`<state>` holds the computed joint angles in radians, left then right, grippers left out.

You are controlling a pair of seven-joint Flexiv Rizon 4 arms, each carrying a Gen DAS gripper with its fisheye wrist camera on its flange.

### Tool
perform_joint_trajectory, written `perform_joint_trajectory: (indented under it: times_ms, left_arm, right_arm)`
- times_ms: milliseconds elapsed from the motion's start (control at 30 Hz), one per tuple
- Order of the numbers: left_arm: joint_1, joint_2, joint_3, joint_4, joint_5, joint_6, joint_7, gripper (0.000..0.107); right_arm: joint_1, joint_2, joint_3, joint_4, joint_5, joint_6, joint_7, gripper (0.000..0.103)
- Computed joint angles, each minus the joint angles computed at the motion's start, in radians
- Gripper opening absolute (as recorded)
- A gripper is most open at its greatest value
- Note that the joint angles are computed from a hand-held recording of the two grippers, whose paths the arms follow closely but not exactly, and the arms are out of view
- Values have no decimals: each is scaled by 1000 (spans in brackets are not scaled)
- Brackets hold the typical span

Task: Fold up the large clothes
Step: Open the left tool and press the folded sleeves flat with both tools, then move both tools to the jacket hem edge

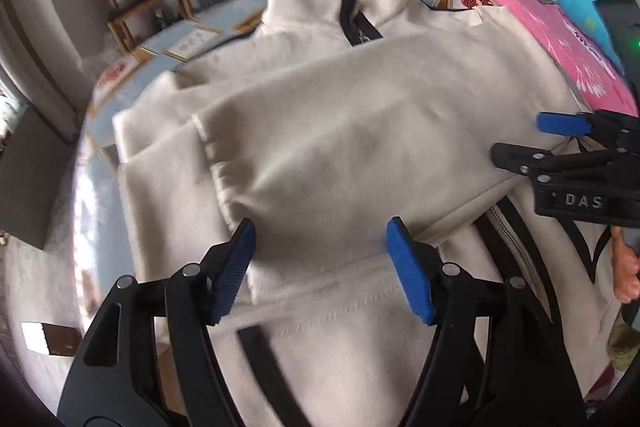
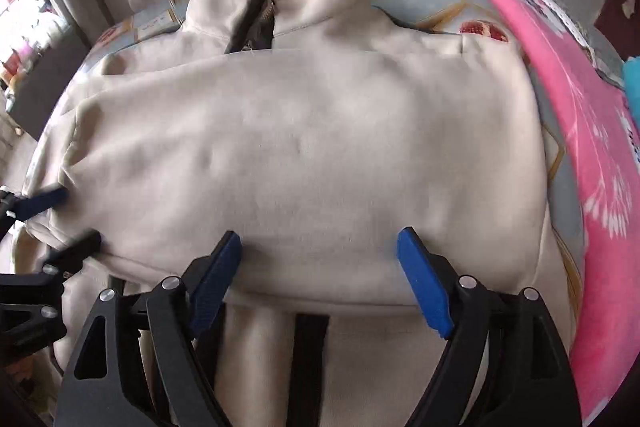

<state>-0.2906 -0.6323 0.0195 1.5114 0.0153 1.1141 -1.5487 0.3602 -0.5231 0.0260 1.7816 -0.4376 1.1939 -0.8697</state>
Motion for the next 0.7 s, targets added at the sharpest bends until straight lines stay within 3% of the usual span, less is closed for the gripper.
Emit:
perform_joint_trajectory:
  times_ms: [67, 167, 267, 367, 533, 633, 700]
  left_arm:
    - [5, 51, -14, 66, -6, 56, 1, 65]
    - [-3, 141, -11, 184, 7, 126, 2, 67]
    - [-6, 218, -15, 296, 2, 148, -12, 71]
    - [-18, 281, -5, 396, 4, 142, -65, 71]
    - [-14, 344, -11, 531, 19, 167, -125, 76]
    - [-26, 354, 8, 560, 65, 161, -187, 76]
    - [-13, 367, 0, 591, 59, 192, -203, 76]
  right_arm:
    - [-1, 76, 2, 101, -7, 120, 7, 78]
    - [92, 192, -120, 263, -174, 210, 154, 84]
    - [57, 261, -69, 374, -189, 259, 203, 85]
    - [36, 302, -13, 466, -183, 265, 227, 86]
    - [38, 339, 4, 577, -273, 296, 341, 87]
    - [52, 347, -42, 616, -388, 324, 442, 87]
    - [55, 352, -87, 635, -528, 341, 538, 87]
